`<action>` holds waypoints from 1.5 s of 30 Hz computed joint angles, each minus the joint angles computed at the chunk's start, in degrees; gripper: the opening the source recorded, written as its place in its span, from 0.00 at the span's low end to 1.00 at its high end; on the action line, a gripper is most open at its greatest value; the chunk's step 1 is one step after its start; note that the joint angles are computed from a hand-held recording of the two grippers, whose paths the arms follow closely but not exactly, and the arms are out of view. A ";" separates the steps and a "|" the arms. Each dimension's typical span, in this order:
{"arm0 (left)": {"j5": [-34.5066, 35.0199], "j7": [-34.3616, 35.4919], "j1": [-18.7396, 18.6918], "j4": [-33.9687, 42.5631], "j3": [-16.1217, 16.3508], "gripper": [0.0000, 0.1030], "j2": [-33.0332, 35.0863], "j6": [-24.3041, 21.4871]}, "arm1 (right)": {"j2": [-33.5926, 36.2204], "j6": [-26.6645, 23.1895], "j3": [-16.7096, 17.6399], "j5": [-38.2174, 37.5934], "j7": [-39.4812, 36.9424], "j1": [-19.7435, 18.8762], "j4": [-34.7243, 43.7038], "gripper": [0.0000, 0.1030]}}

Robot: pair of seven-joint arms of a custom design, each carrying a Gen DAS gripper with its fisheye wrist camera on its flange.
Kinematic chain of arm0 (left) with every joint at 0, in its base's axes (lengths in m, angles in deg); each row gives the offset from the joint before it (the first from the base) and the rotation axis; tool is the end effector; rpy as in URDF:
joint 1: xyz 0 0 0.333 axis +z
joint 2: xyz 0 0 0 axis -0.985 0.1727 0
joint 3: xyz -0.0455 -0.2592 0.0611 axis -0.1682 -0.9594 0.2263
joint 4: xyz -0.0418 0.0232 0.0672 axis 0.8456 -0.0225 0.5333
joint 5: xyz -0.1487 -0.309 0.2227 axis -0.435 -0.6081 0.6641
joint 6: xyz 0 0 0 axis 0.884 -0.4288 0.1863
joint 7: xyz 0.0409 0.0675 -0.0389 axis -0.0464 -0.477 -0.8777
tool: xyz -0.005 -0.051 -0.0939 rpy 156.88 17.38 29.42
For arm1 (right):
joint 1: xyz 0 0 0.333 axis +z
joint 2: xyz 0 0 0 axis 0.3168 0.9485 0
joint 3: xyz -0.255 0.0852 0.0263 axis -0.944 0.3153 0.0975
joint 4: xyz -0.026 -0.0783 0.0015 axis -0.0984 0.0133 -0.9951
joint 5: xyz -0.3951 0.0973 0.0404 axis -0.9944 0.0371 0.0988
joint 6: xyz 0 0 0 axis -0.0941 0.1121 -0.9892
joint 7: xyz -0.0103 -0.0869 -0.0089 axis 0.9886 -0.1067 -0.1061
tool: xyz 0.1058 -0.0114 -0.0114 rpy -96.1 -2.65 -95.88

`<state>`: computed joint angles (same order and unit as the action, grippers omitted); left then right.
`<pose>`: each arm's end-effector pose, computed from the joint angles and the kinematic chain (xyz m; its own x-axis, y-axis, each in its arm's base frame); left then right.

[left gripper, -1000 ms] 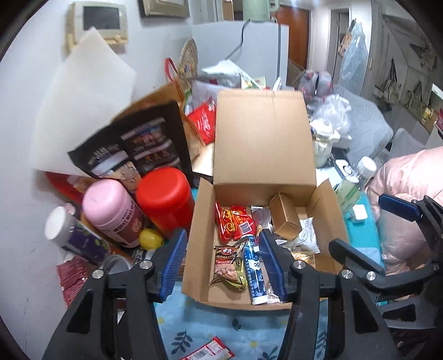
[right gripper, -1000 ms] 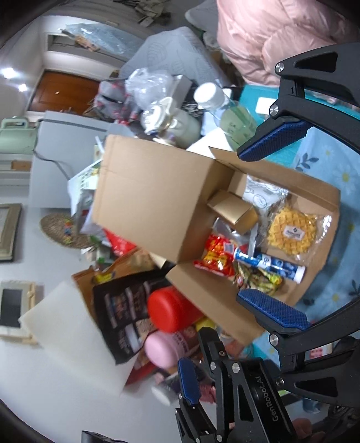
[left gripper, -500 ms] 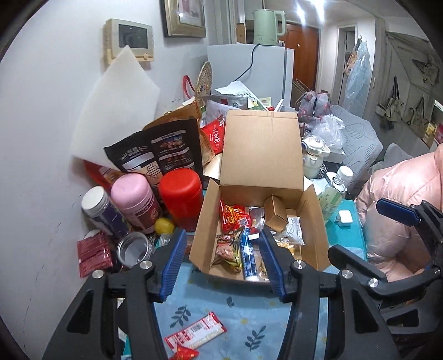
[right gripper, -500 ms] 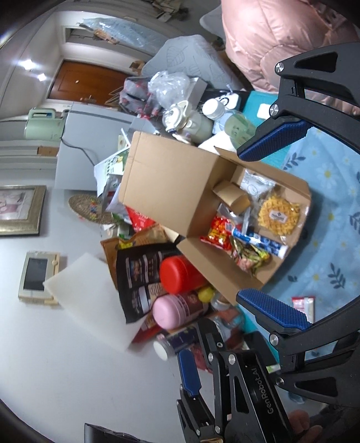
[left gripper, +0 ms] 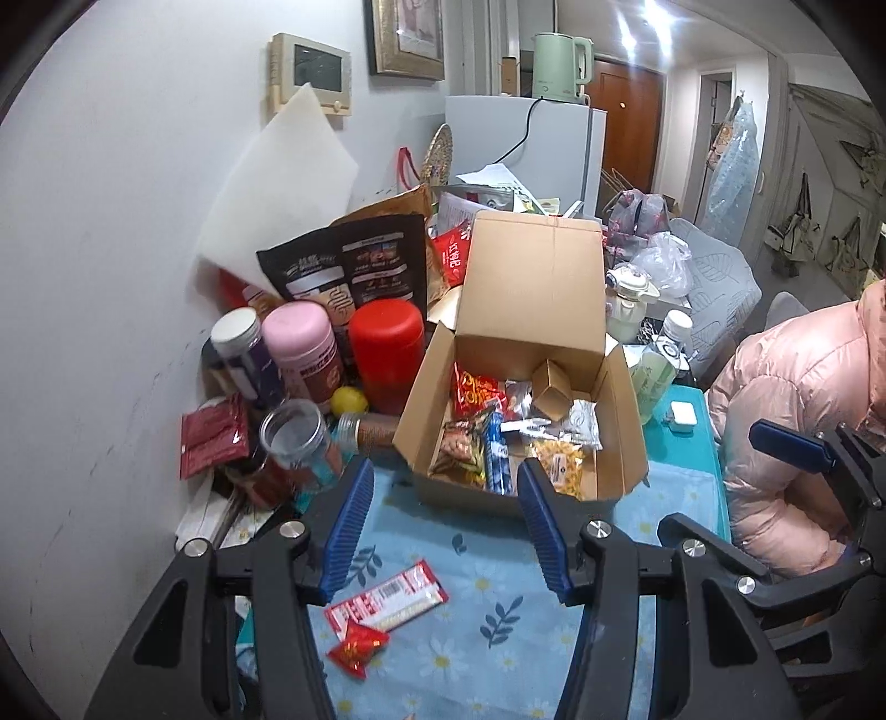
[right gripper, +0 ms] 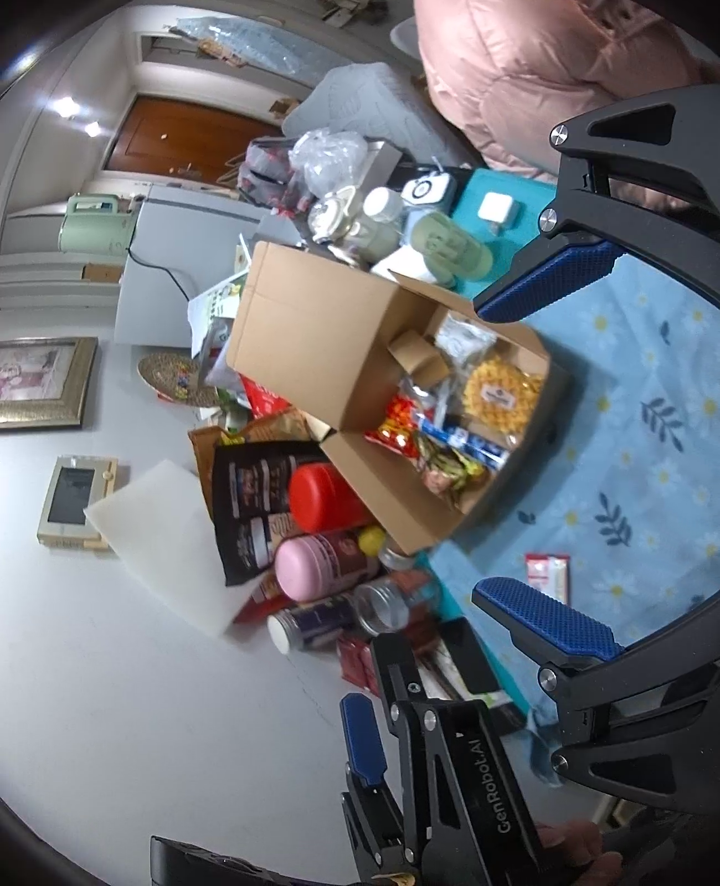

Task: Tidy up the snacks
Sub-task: 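Move both open tools back toward the wafer bar and red candy on the cloth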

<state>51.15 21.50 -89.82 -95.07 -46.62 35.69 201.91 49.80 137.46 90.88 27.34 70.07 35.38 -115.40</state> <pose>0.3861 -0.1784 0.6359 0.1852 -0.9821 -0.0337 -0.6940 -0.1065 -0.7121 0.4346 0.1505 0.6197 0.5844 -0.8114 0.0032 -0.5463 -0.3964 -0.7379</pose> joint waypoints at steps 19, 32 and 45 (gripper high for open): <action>-4.47 -5.05 -4.51 -16.26 0.44 0.52 -18.16 -8.12 | -10.11 -6.30 -0.66 3.24 -3.17 3.23 -12.17 0.92; -5.04 -6.07 -3.21 -25.04 3.29 0.52 -26.87 -11.18 | -3.24 -6.74 1.88 5.44 -4.04 7.18 -10.73 0.92; -6.38 -3.11 2.12 -33.60 7.67 0.52 -31.26 -10.74 | 11.01 -7.31 4.86 3.98 -0.95 9.50 -3.68 0.87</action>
<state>44.77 18.39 -87.71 -128.66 -38.95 4.43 191.17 60.81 130.15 95.74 31.32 69.12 44.88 -119.07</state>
